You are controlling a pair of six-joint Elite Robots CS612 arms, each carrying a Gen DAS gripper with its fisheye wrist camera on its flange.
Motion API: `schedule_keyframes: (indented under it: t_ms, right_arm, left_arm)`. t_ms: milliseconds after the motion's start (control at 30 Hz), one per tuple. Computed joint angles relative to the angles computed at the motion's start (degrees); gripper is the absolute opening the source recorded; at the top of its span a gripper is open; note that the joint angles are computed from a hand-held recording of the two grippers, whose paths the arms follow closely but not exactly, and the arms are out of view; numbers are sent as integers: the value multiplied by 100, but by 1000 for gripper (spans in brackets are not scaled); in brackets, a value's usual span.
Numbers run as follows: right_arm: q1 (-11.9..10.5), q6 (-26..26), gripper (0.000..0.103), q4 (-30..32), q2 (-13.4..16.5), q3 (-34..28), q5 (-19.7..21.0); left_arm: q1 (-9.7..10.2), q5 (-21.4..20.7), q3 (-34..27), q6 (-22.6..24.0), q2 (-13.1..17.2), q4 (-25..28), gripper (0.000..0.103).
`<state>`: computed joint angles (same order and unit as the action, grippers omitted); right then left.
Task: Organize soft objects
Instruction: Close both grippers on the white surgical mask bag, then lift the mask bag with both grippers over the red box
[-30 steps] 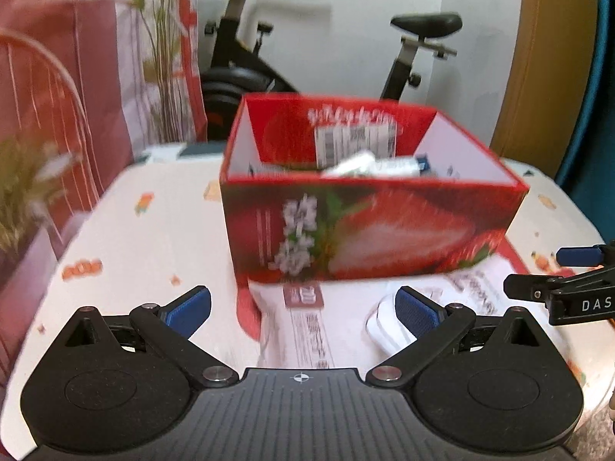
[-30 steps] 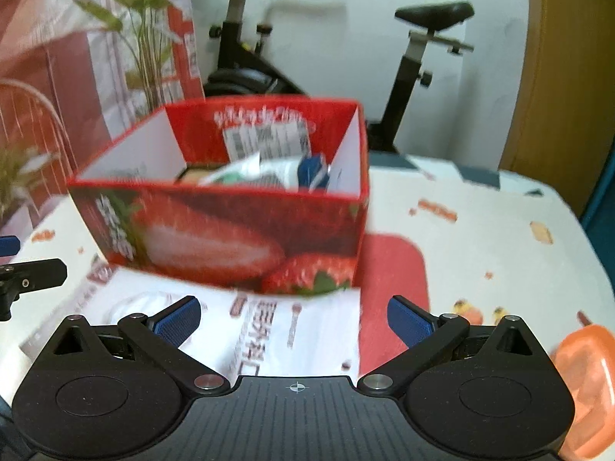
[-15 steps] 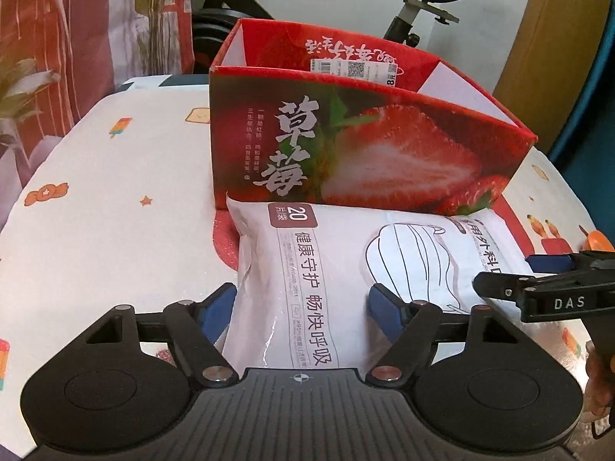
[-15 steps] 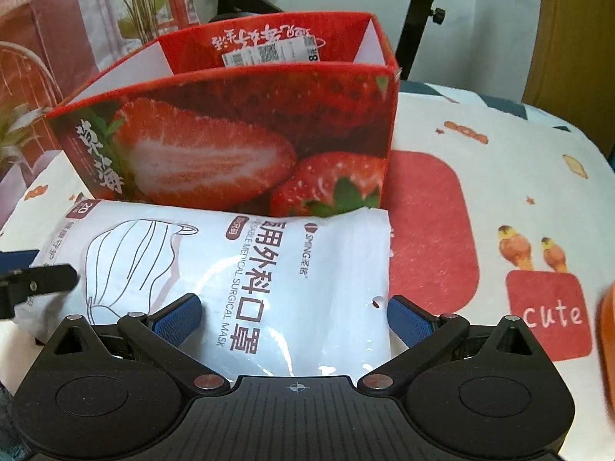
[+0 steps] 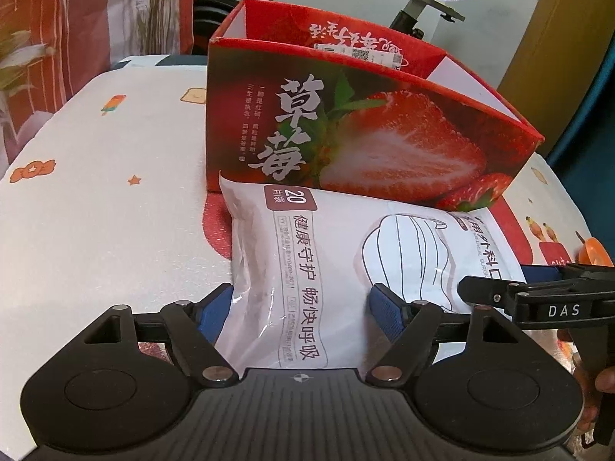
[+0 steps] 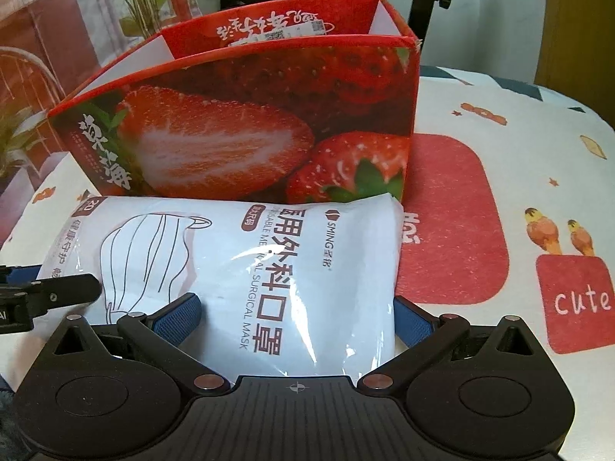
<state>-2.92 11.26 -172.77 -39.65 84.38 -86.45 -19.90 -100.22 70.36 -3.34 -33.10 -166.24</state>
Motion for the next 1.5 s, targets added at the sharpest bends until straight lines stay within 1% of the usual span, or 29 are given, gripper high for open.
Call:
schedule_keyframes:
  t_ms: [167, 267, 433, 500, 567, 633, 667, 733, 867, 933, 1000, 1100, 1167, 1200, 1233, 1267, 1333, 1500]
  right_arm:
    - [-29, 133, 103, 18, 21, -14, 117]
    - [-63, 181, 103, 11, 28, -2, 255]
    - [-61, 160, 90, -224, -6, 99, 349]
    - [-32, 89, 89, -330, -42, 160, 272]
    - [-8, -24, 85, -493, -68, 230, 187]
    - [9, -163, 79, -632, -93, 285, 128]
    - [16, -225, 79, -703, -102, 303, 112]
    - [36, -378, 74, -793, -113, 318, 34]
    - [85, -802, 68, -879, -131, 342, -151]
    - [108, -963, 62, -830, -140, 331, -227]
    - [130, -1087, 59, -828, -142, 316, -297]
    - [169, -1340, 55, -985, -128, 324, -405]
    - [193, -1420, 51, -1091, -135, 350, -449]
    - [204, -1462, 48, -1146, -137, 360, -468]
    - [209, -1508, 45, -1205, -144, 375, -468]
    - [204, -1542, 44, -1247, -153, 385, -414]
    - [204, -1570, 44, -1375, -181, 428, -337]
    - [193, -1551, 43, -1637, -241, 517, -281]
  left_arm:
    - [0, -44, -64, -85, 44, 69, 80]
    - [17, -127, -94, -147, 76, 64, 80]
    - [37, -247, -45, -231, 106, -121, 81]
    - [58, -357, -37, -306, 121, -161, 81]
    - [81, -436, -44, -364, 142, -193, 81]
    - [99, -499, -44, -441, 163, -251, 81]
    - [101, -511, -35, -453, 170, -303, 81]
    - [96, -505, -7, -432, 172, -379, 81]
    - [73, -445, 29, -353, 165, -441, 81]
    - [66, -418, 64, -314, 147, -474, 81]
    - [74, -434, 72, -343, 146, -496, 81]
    - [85, -438, 83, -394, 139, -540, 80]
    - [99, -422, 139, -407, 109, -618, 78]
    - [95, -387, 169, -392, 89, -686, 76]
    - [79, -278, 210, -366, 49, -711, 76]
    - [73, -213, 265, -368, 9, -787, 76]
    - [81, -219, 329, -433, -29, -960, 76]
    - [77, -189, 522, -514, -141, -1356, 75]
